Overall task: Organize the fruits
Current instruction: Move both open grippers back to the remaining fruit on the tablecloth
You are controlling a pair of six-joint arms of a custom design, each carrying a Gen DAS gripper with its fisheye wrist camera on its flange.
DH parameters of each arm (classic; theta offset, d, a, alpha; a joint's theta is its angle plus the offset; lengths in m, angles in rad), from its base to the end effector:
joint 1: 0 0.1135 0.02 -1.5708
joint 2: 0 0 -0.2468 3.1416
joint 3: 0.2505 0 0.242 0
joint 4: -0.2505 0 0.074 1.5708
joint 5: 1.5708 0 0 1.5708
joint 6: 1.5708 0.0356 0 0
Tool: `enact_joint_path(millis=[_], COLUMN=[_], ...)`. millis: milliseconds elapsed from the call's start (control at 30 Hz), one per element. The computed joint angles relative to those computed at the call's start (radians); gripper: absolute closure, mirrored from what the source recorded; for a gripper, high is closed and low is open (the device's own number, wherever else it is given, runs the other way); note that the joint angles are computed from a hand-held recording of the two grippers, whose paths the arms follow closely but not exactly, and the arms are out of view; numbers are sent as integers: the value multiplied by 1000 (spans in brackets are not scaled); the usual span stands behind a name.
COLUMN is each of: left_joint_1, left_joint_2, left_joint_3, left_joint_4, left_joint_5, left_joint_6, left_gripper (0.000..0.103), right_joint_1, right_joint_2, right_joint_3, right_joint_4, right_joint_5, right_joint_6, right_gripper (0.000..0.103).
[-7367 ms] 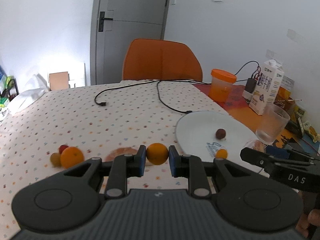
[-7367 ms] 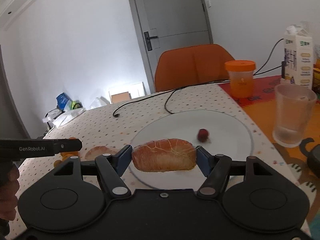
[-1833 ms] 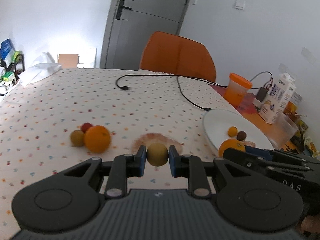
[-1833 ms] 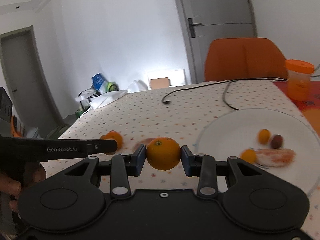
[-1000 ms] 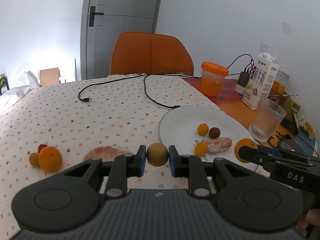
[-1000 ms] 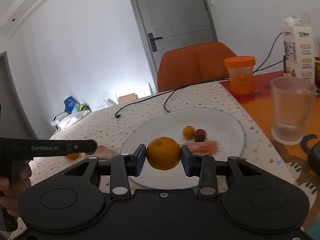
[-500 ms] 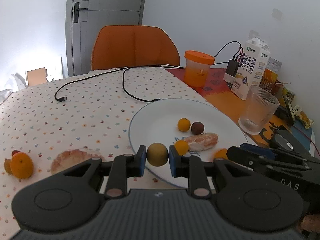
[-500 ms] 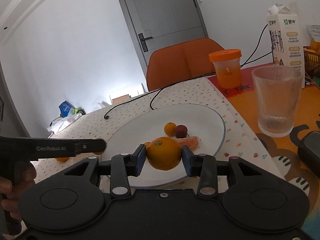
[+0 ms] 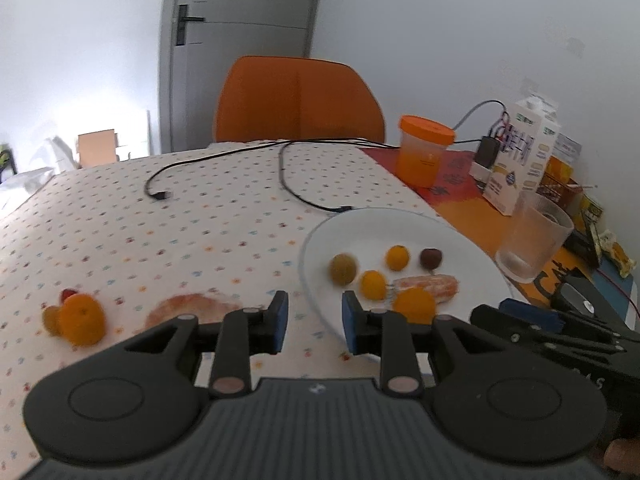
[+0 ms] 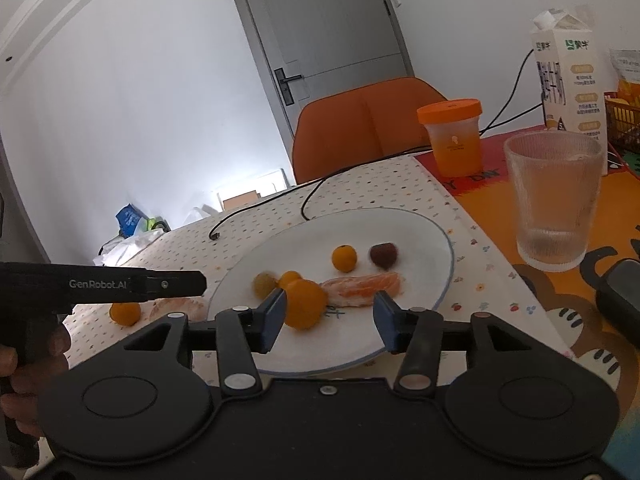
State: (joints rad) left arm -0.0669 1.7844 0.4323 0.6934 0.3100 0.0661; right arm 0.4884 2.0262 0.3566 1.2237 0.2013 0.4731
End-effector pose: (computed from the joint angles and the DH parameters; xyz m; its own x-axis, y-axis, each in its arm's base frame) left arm 0.2657 -0.0287 0.0728 -0.5893 0.1025 -0.8014 0.3440 0.9293 -0.1341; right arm 0.2359 0.1173 0.0490 -0.4759 0.2527 -0.8424 -0.0939 0.9378 0.3343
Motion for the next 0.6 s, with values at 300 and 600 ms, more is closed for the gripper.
enact_joint_path(millis=[300, 600], left_joint_1=[171, 345], left_joint_2=[-49, -63], left_joint_3=[-38, -42], left_joint_4=[-30, -34], left_joint_5=[70, 123], left_joint_6=[39, 87], left_gripper=[63, 44], right_joint_1=[66, 143], right_joint_2=[-25, -46], right_joint_3=[32, 105], right_joint_4=[-59, -150], right_joint_5=[36, 48], right_joint_6=[2, -7], right_gripper=[40, 40])
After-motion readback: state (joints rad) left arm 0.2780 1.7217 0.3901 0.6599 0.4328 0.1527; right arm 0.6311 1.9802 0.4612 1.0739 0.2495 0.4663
